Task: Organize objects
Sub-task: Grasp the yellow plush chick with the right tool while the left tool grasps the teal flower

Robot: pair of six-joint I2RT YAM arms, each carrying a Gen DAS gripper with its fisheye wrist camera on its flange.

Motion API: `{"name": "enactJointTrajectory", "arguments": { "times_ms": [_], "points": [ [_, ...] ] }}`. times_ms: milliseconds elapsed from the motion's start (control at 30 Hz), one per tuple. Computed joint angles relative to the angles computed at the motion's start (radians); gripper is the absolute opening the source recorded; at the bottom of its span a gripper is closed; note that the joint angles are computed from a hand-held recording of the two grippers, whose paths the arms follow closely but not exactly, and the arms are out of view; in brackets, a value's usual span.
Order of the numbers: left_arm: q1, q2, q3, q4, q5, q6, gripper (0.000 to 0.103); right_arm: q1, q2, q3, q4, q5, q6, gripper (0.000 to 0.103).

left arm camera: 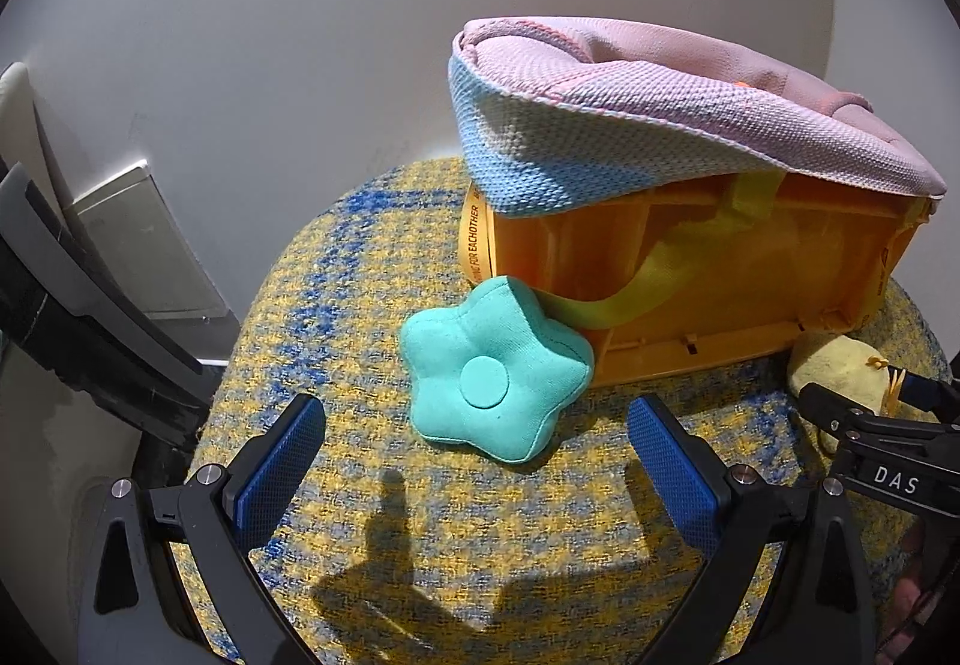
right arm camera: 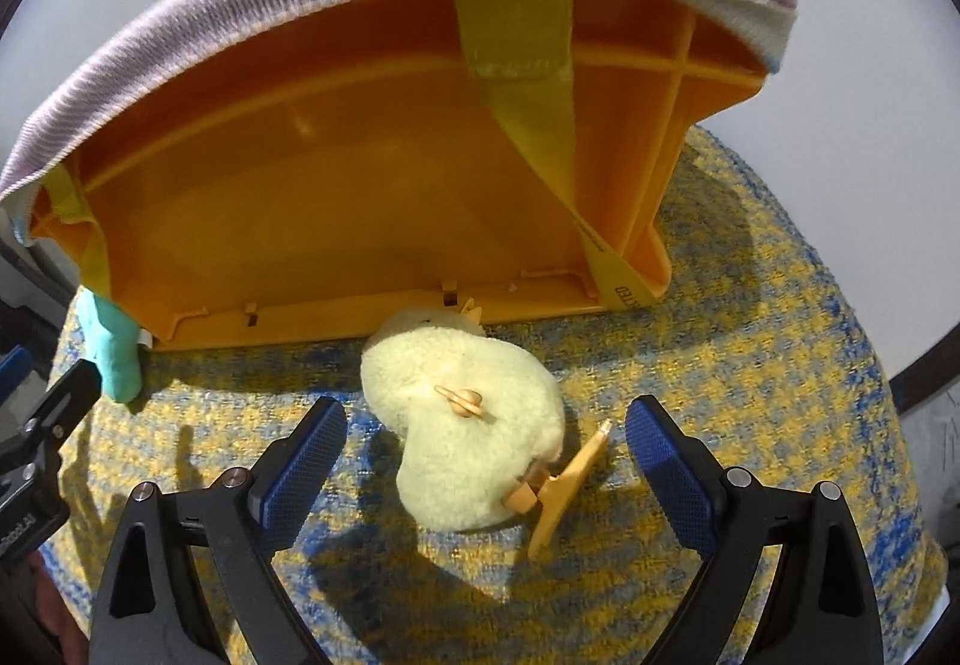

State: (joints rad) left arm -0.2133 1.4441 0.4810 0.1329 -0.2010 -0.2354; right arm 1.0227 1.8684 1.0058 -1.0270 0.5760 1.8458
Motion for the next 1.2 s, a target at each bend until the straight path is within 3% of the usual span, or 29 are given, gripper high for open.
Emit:
{"name": "enactJointTrajectory", "arguments": {
  "times_ms": [200,400,733,967,1200],
  "points": [
    [0.0,-0.005,-0.016,0.013,0.004,-0.009,0.103,-0.008,-0.016,-0.044,0.052,-0.021,-0.013,0.073],
    [-0.005,0.007,-0.008,0.014,0.012,0.004,0.103,0.017,-0.023,-0.039,0.033,-0.011,0.003,0.067],
    [0.065,0.048,0.013,0.043,0.128,0.082,0.103,0.11,0.006,0.074,-0.129,0.009,0.151,0.067],
    [0.136,0.132,0.044,0.064,0.297,0.17,0.103,0.129,0.092,0.196,-0.204,0.037,0.131,0.067],
    [0.137,0.206,0.061,0.114,0.325,0.212,0.102,0.134,0.127,0.23,-0.213,0.005,0.138,0.067]
  ]
}}
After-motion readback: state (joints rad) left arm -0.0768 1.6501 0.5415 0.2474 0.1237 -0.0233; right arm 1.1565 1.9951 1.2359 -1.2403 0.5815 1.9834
